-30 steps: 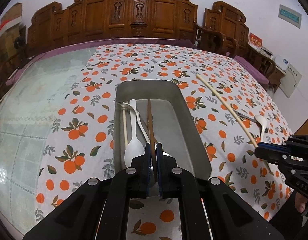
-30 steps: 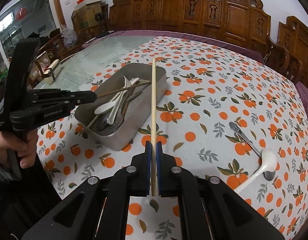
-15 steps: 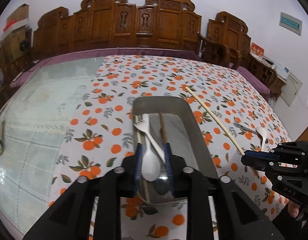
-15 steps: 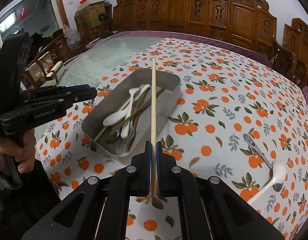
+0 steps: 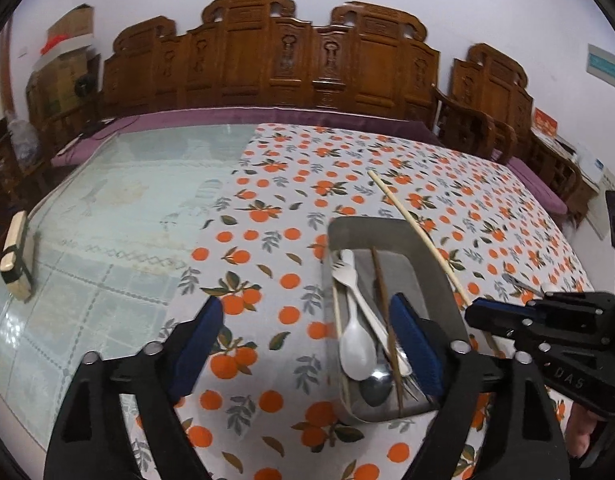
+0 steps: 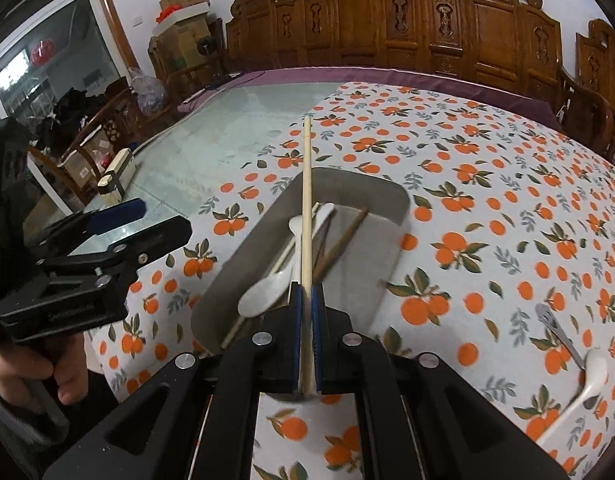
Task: Organize utensils
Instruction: 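Lower the held chopstick into the grey tray and open the right gripper, then grasp the white plastic ladle spoon with the right gripper and lift it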
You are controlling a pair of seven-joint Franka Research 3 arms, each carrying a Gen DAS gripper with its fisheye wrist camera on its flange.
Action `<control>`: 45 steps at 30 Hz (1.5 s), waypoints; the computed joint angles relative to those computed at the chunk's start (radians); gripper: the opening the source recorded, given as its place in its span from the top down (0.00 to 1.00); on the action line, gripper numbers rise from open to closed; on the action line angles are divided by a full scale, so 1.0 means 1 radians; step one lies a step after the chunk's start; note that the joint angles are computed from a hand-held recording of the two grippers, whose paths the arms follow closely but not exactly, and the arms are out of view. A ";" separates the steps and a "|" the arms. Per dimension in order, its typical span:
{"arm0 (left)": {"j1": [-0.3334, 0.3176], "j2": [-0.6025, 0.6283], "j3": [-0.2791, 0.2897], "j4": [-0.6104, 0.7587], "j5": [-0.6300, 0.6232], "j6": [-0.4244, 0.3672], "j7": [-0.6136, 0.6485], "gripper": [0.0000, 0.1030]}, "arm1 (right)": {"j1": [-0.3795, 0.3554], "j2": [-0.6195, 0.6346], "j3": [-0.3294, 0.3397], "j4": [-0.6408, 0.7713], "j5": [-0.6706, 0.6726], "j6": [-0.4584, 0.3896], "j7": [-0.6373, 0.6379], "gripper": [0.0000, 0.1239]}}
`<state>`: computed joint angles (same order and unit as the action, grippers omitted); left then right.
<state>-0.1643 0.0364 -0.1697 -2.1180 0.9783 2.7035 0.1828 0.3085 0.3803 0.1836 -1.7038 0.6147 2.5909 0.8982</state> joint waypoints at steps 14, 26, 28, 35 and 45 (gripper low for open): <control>0.010 -0.013 -0.002 -0.010 0.005 -0.018 0.001 0.14 | 0.069 0.090 -0.037 0.055 -0.164 0.003 0.196 0.95; 0.004 -0.006 -0.005 -0.003 -0.001 -0.018 0.016 0.14 | -0.007 0.047 0.020 0.007 -0.052 0.030 0.081 0.92; 0.000 -0.003 -0.007 0.001 -0.002 -0.014 0.018 0.14 | -0.022 0.013 0.022 -0.030 -0.021 0.059 0.038 0.92; -0.023 0.021 -0.012 0.028 0.011 -0.012 0.026 0.14 | -0.063 -0.094 -0.002 -0.150 0.059 0.123 -0.105 0.79; -0.078 0.067 -0.018 0.086 0.012 -0.026 0.067 0.14 | -0.095 -0.207 -0.064 -0.302 0.105 0.230 -0.175 0.39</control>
